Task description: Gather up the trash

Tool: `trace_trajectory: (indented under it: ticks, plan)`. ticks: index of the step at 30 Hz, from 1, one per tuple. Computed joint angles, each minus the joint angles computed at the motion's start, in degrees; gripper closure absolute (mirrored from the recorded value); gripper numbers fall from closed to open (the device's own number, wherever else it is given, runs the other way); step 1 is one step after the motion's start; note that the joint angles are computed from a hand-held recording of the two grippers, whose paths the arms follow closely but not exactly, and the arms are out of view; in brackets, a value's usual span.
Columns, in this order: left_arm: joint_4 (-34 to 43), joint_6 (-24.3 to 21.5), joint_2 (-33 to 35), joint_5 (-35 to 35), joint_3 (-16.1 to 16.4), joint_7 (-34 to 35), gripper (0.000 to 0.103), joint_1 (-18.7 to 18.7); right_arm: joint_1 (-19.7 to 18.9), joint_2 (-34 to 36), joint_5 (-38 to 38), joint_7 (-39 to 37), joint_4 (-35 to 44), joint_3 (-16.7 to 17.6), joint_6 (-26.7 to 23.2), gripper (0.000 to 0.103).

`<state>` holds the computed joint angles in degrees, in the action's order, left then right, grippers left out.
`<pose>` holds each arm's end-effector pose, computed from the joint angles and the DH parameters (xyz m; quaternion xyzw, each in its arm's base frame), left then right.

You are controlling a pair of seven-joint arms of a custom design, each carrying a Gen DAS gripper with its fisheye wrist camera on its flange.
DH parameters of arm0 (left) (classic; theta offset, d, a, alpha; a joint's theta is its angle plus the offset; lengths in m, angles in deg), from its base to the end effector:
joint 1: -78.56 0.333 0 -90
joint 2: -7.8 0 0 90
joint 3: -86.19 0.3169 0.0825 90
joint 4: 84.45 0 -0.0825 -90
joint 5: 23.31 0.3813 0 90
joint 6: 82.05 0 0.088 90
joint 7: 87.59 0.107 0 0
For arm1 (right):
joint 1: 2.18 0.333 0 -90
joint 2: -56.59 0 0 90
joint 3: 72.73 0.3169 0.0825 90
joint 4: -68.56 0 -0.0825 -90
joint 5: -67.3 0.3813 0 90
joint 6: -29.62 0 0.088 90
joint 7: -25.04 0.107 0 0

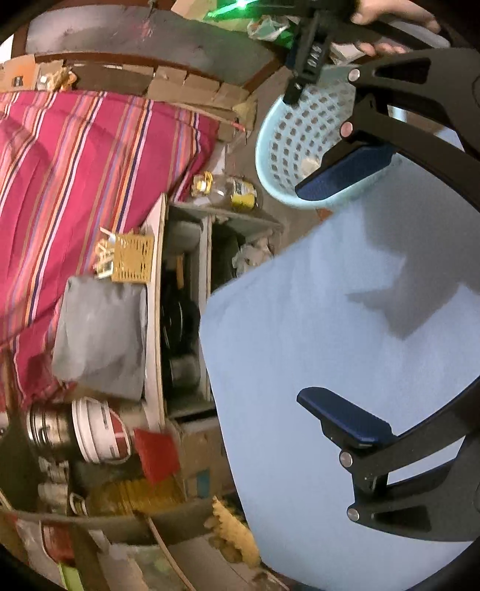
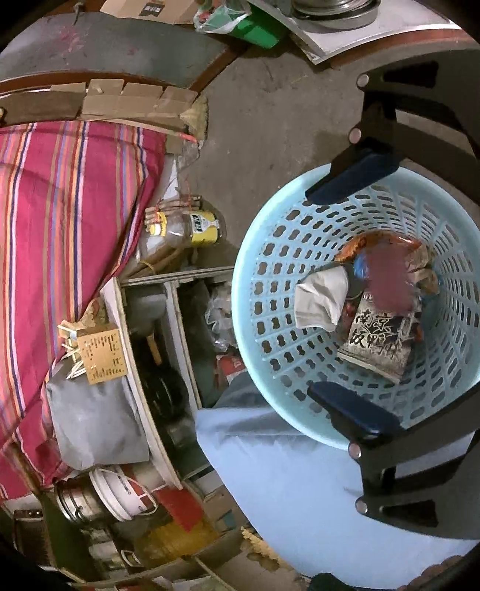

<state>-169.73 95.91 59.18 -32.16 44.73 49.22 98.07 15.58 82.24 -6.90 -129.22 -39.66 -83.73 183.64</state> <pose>0.7563 -0.1141 0.3253 -0.4217 0.7736 -0.4179 0.2216 0.6373 0.1156 0.2934 -0.3660 0.8366 -0.3371 0.2292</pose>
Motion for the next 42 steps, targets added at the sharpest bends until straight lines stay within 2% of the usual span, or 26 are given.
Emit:
trace_trajectory:
  ticks: [3,4,7,8,11,16,19,22,25,33,38,42]
  plan:
    - [-2.86,6.17,-3.10,1.44,6.94,-2.85,0.005,-3.45,1.80,-0.68,-1.89,1.28,-0.05,0.13,-2.44,0.008]
    - [-4.05,7.19,-3.45,2.57,6.64,-2.83,0.005,-2.68,2.38,-0.91,-2.70,1.95,-0.03,0.41,-3.48,0.006]
    - [-8.21,6.18,-3.27,6.37,-0.49,-1.57,0.005,5.53,4.50,-1.39,-5.52,4.04,0.69,1.66,-8.11,0.005]
    - [-10.21,6.74,-2.99,7.28,-3.49,-1.39,0.005,9.16,5.19,-1.40,-6.38,4.25,1.15,2.24,-9.72,0.005]
    - [-14.46,9.42,-1.42,10.53,-9.63,-1.47,0.005,17.00,6.91,-1.23,-8.71,3.97,2.34,4.15,-12.69,0.005]
    - [-20.02,12.66,0.17,15.76,-14.72,-3.47,0.005,26.44,10.25,-0.81,-11.64,5.77,3.14,6.74,-16.53,0.005]
    - [-22.69,14.20,0.43,18.93,-15.63,-4.84,0.005,30.14,11.87,0.07,-13.14,8.17,3.75,7.81,-16.65,0.005]
    - [-24.57,14.98,0.30,21.53,-15.24,-6.61,0.005,32.61,13.89,1.37,-14.60,9.79,4.62,8.48,-17.66,0.005]
    - [-26.03,17.60,0.58,23.85,-14.16,-8.46,0.005,34.45,15.99,3.18,-14.92,8.98,6.31,8.88,-19.37,0.005]
    - [-26.17,21.95,1.61,27.63,-10.88,-14.97,0.005,35.28,20.80,7.46,-14.79,5.22,10.66,8.25,-22.54,0.005]
    - [-26.06,23.20,2.66,31.94,-10.38,-18.11,0.005,36.54,22.68,8.96,-15.49,5.08,12.62,7.35,-22.76,0.005]
    - [-25.40,23.57,2.85,34.52,-8.76,-20.44,0.005,35.95,23.42,9.96,-15.96,5.27,13.97,6.77,-22.28,0.005]
